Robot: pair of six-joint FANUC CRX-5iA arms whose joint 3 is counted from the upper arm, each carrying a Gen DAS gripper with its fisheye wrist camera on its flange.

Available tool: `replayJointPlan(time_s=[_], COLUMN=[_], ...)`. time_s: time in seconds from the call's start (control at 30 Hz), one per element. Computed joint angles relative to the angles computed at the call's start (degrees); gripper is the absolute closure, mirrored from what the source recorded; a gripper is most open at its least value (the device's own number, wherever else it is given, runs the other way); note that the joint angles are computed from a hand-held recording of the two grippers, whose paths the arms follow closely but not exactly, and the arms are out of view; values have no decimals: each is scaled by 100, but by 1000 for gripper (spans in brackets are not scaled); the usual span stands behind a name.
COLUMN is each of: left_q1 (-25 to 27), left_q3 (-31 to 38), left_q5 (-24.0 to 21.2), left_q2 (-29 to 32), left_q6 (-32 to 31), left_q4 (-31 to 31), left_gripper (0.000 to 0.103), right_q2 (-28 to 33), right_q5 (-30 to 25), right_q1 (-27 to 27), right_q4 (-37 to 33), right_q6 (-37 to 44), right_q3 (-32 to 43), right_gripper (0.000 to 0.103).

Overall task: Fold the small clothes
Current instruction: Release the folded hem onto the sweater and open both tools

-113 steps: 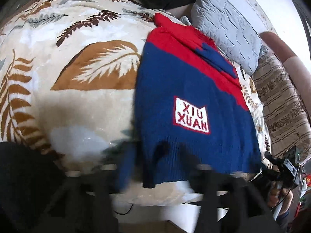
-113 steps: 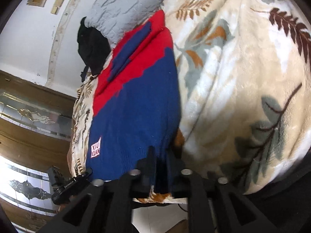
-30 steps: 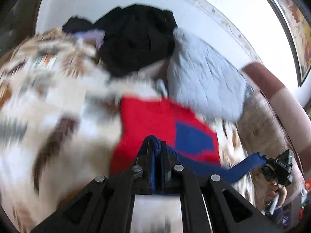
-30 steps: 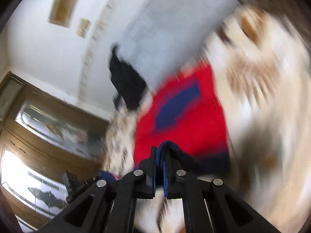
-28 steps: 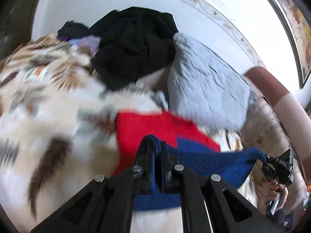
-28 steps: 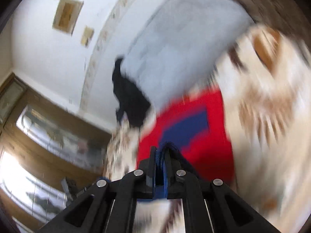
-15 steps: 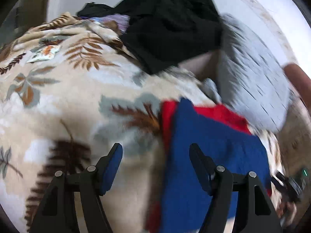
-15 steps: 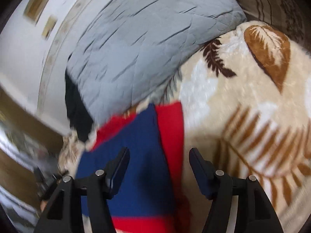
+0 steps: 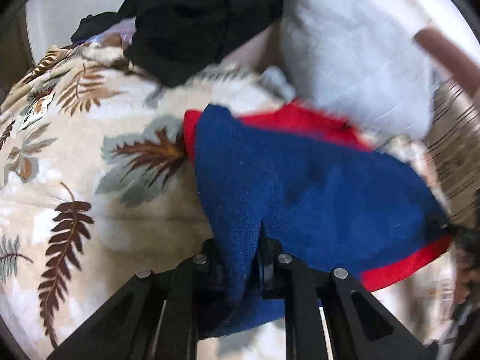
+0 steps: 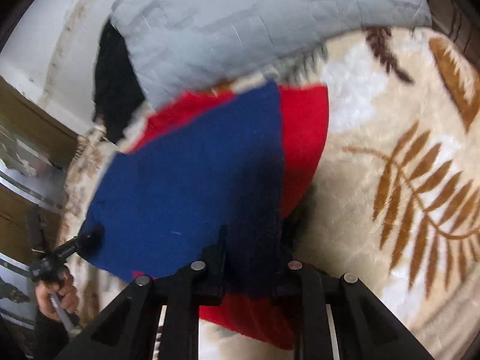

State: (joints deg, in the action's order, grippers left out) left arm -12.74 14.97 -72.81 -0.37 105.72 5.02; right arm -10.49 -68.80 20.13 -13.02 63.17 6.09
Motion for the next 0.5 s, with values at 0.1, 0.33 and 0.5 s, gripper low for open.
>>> replayJointPlan(time_s=[0.1,0.33,0.5], left_q1=[-14,-67,412], left_q3=[-189,-2245,-2342], left_q5=[-132,-357,-31], left_q2=[-439,-1615,-2117], left_q6=[-125,-131,20], left_q4=[162,419,497], left_gripper=[89,70,55], right_q2=[-268,-1959,-3302], right_q5=[-420,-1079,-582], right_q1=[278,651,1456], right_q4=[202,-1,947], right_q6=[53,-671,-1989], right_q3=[226,-1363,-2602], right_gripper=[83,58,41])
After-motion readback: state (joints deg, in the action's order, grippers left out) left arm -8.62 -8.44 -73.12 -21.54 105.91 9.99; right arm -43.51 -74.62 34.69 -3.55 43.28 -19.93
